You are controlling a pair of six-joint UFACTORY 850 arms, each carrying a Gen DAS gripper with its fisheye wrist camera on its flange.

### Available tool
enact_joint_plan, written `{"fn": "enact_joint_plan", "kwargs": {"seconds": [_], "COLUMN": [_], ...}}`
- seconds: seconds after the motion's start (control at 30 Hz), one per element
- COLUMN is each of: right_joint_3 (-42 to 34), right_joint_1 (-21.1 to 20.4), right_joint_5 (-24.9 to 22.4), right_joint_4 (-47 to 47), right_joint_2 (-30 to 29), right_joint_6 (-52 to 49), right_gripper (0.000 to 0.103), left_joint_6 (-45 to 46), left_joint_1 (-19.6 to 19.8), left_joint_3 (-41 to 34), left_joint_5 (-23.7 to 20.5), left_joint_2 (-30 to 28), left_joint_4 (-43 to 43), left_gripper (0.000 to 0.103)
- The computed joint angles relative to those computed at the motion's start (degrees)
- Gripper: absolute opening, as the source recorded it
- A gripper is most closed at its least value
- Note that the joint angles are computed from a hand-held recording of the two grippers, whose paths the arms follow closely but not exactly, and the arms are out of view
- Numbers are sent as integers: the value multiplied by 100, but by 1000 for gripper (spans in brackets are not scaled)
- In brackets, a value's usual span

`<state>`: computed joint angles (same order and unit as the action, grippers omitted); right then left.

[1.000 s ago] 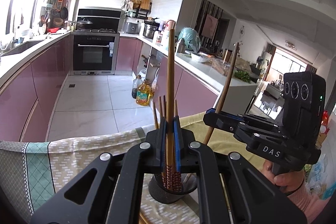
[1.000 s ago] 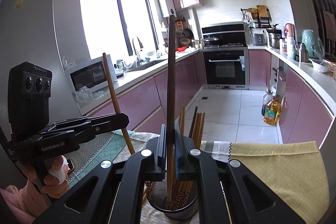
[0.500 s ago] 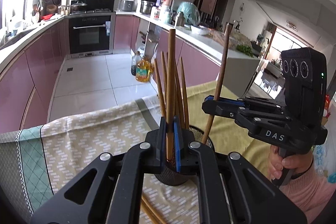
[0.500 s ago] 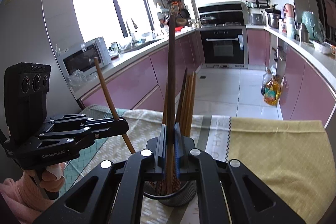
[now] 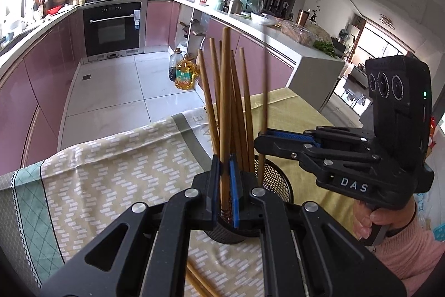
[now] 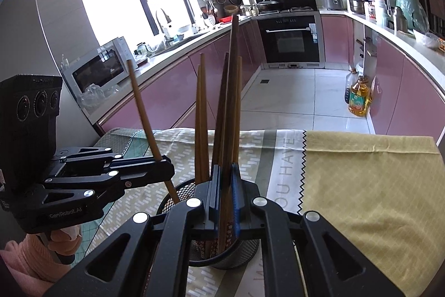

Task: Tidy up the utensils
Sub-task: 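Open both grippers and withdraw them from the holder, then grasp a chopstick with the left gripper while the right gripper grasps another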

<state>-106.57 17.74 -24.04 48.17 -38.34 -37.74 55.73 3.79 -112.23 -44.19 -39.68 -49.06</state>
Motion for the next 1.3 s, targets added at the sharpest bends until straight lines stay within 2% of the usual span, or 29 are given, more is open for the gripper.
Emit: {"fn": "enact_joint_plan", "kwargs": {"seconds": [0.27, 0.33, 0.43, 0.63, 0.73, 0.8, 0.9, 1.07, 1.17, 1.3], "right_joint_3": [207, 318, 533, 1265, 1595, 1683, 1682, 1341, 1224, 1183], "right_joint_1": [-12, 0, 17, 65, 130, 200, 334, 502, 596, 698], "right_joint_5": [101, 175, 283, 282, 68, -53, -232, -448, -438, -344], "right_joint_4": [319, 466, 775, 2402, 2918, 2874, 2365, 1106, 490, -91], "right_joint_2": [129, 210, 374, 939, 1176, 1226, 1135, 668, 464, 345], "right_joint_6": [-293, -448, -823, -2738, -3469, -3557, -3150, -1613, -870, -226], "right_gripper": [9, 18, 22, 30, 36, 41, 42, 43, 43, 43], "left_joint_6": [-62, 53, 415, 1758, 2293, 2380, 2396, 2218, 1933, 1831], "left_joint_1": [27, 56, 88, 284, 413, 500, 620, 736, 715, 765], "left_joint_3": [103, 290, 753, 1835, 2345, 2539, 2815, 3211, 3361, 3546], "left_joint_5": [80, 137, 493, 1015, 1226, 1288, 1418, 1735, 1969, 2050], "left_joint_2": [11, 130, 440, 1169, 1491, 1600, 1716, 1805, 1808, 1811], "left_joint_4": [-64, -202, -512, -1785, -2277, -2391, -2451, -2241, -1953, -1850], "left_gripper": [9, 9, 17, 39, 52, 61, 72, 79, 82, 83]}}
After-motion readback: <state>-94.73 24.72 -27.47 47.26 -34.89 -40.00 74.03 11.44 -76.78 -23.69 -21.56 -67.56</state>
